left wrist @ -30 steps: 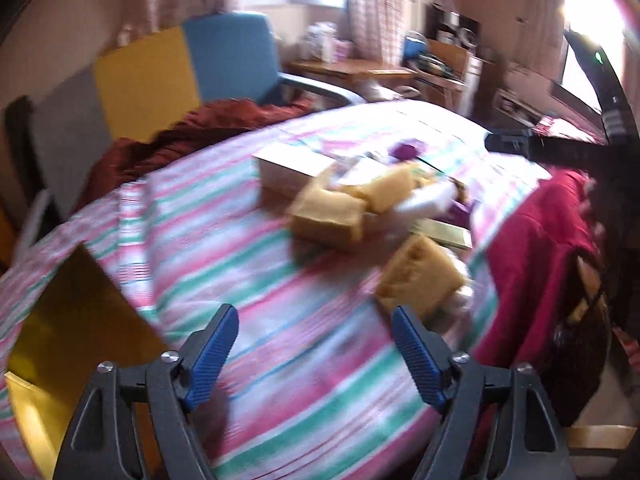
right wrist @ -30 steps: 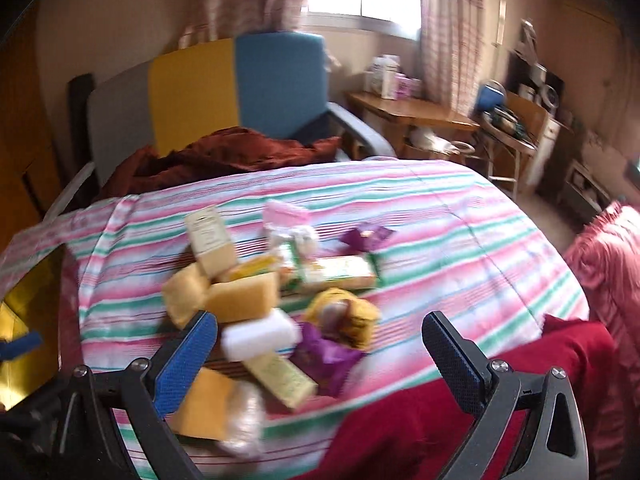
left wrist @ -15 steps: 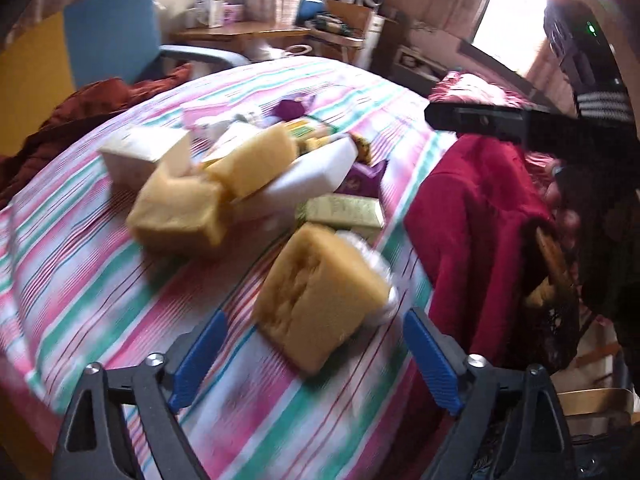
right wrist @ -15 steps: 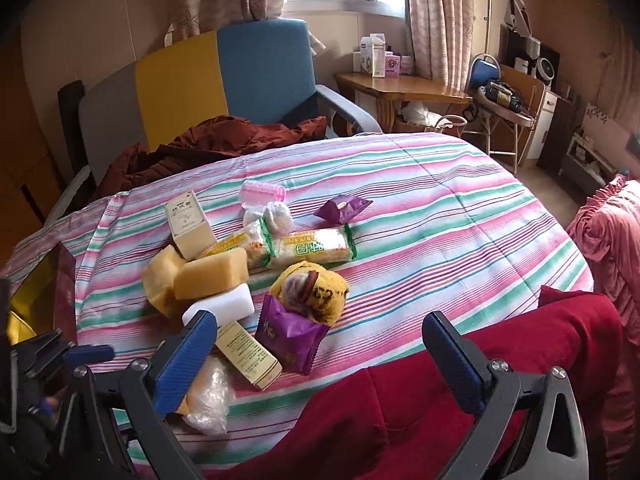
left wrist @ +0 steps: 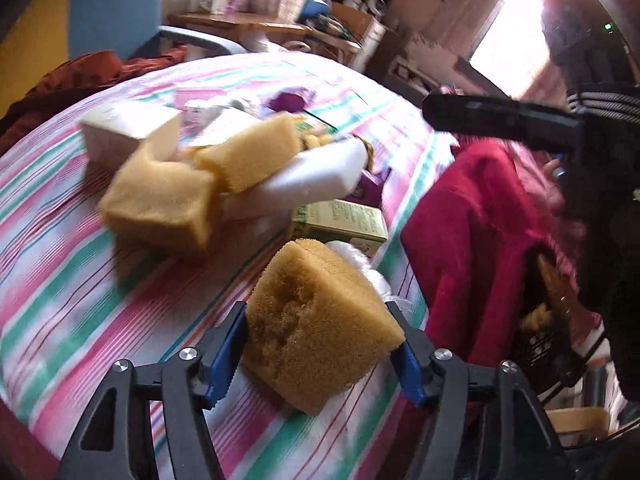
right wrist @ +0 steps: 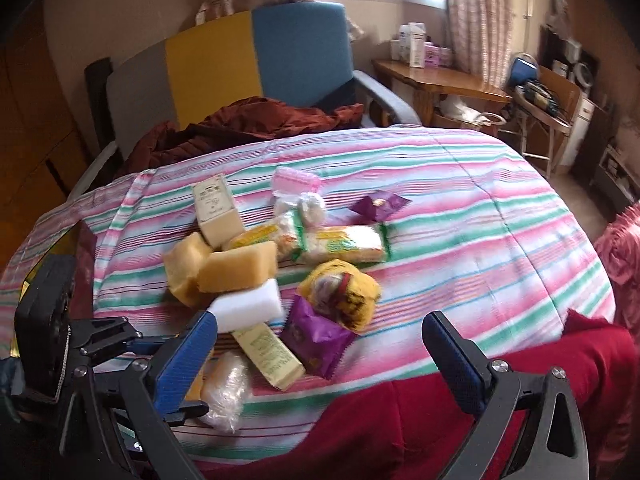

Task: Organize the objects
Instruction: 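Grasp a yellow sponge with the left tool while the right tool grasps another yellow sponge, then carry both sponges over the gold tray and open both tools to drop them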

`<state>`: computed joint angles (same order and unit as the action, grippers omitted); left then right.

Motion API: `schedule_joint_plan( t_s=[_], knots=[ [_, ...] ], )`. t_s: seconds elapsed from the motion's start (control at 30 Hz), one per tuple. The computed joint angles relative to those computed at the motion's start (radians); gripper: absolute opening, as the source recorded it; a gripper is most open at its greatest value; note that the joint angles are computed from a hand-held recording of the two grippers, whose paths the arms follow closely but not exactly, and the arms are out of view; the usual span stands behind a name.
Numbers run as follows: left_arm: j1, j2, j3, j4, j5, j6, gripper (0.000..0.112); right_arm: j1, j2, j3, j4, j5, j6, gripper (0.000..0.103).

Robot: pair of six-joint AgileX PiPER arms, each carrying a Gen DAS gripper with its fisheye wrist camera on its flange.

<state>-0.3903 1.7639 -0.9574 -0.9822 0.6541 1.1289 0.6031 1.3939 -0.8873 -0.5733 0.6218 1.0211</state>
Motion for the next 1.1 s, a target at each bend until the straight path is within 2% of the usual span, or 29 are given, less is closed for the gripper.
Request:
schedule_joint_plan(
  t_s=[0.23, 0.33, 0.47, 0.57, 0.6, 0.63, 0.67, 0.9, 1.0, 1.1],
  knots=[
    [0.123, -0.160, 0.154, -0.063, -0.026, 0.029, 0.067, -0.013, 0.202, -0.211, 0.149, 0.010, -0.298, 0.103],
    [0.194, -0.233, 0.207, -0.066, -0.001, 0.035, 0.067, -0.032, 0.330, -0.344, 0.216, 0.071, -0.398, 0.103],
    [0.257, -0.285, 0.240, -0.073, 0.026, 0.039, 0.067, -0.047, 0.455, -0.467, 0.264, 0.126, -0.451, 0.103],
    [0.304, -0.326, 0.267, -0.084, 0.051, 0.049, 0.067, -0.054, 0.523, -0.528, 0.288, 0.159, -0.465, 0.095],
    [0.314, -0.337, 0.268, -0.085, 0.059, 0.046, 0.067, -0.061, 0.538, -0.539, 0.320, 0.162, -0.493, 0.084],
    [0.328, -0.351, 0.273, -0.084, 0.068, 0.045, 0.067, -0.069, 0.544, -0.540, 0.353, 0.153, -0.517, 0.067],
    [0.339, -0.362, 0.278, -0.086, 0.072, 0.047, 0.067, -0.073, 0.536, -0.526, 0.364, 0.132, -0.510, 0.064],
    [0.441, -0.435, 0.314, -0.089, 0.094, 0.042, 0.067, -0.032, 0.391, -0.408, 0.221, 0.095, -0.322, 0.062],
    [0.547, -0.486, 0.327, -0.070, 0.136, 0.035, 0.067, 0.003, 0.313, -0.377, 0.129, 0.087, -0.216, 0.062],
    [0.681, -0.545, 0.346, -0.029, 0.158, 0.041, 0.067, 0.042, 0.273, -0.393, 0.117, 0.060, -0.195, 0.062]
  ],
)
